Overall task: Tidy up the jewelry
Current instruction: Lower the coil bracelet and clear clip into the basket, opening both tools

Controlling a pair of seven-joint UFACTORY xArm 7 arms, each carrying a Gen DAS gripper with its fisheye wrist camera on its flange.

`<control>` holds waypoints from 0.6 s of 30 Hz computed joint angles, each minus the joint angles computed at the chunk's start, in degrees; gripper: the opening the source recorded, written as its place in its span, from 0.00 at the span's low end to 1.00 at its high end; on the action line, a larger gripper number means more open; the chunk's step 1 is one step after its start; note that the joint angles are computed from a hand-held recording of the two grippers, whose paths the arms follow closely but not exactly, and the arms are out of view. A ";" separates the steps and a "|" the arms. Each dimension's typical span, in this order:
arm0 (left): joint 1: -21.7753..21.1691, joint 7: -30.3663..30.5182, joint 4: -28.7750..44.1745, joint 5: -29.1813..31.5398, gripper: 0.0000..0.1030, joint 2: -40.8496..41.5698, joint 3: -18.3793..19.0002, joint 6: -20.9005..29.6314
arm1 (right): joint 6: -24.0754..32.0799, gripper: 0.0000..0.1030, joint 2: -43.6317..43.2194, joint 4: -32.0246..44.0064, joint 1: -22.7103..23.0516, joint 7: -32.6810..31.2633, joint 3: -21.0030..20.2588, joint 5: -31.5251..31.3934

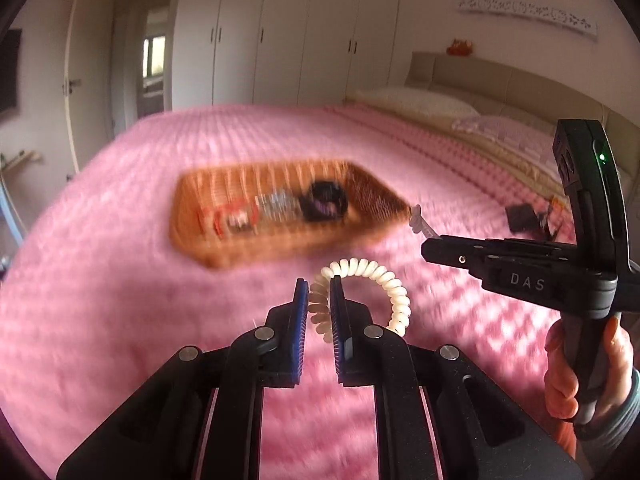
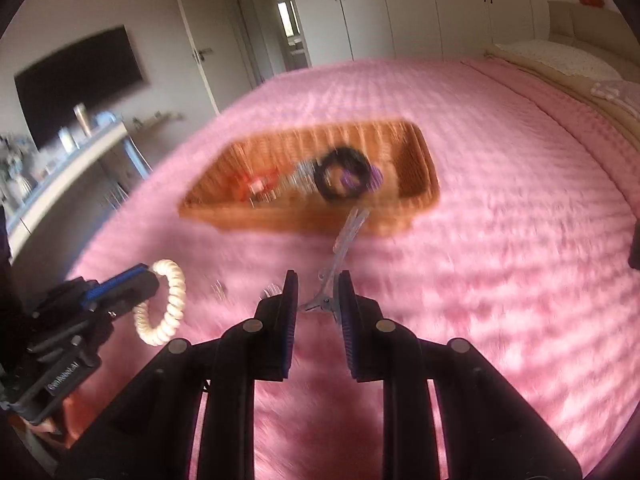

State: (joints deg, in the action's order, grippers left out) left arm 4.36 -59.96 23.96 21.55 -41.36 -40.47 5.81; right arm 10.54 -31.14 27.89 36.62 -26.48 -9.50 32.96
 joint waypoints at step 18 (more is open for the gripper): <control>27.77 7.81 13.77 -2.15 0.09 19.70 -7.11 -11.68 | -5.13 0.17 33.15 29.88 -5.07 -1.86 8.51 1.28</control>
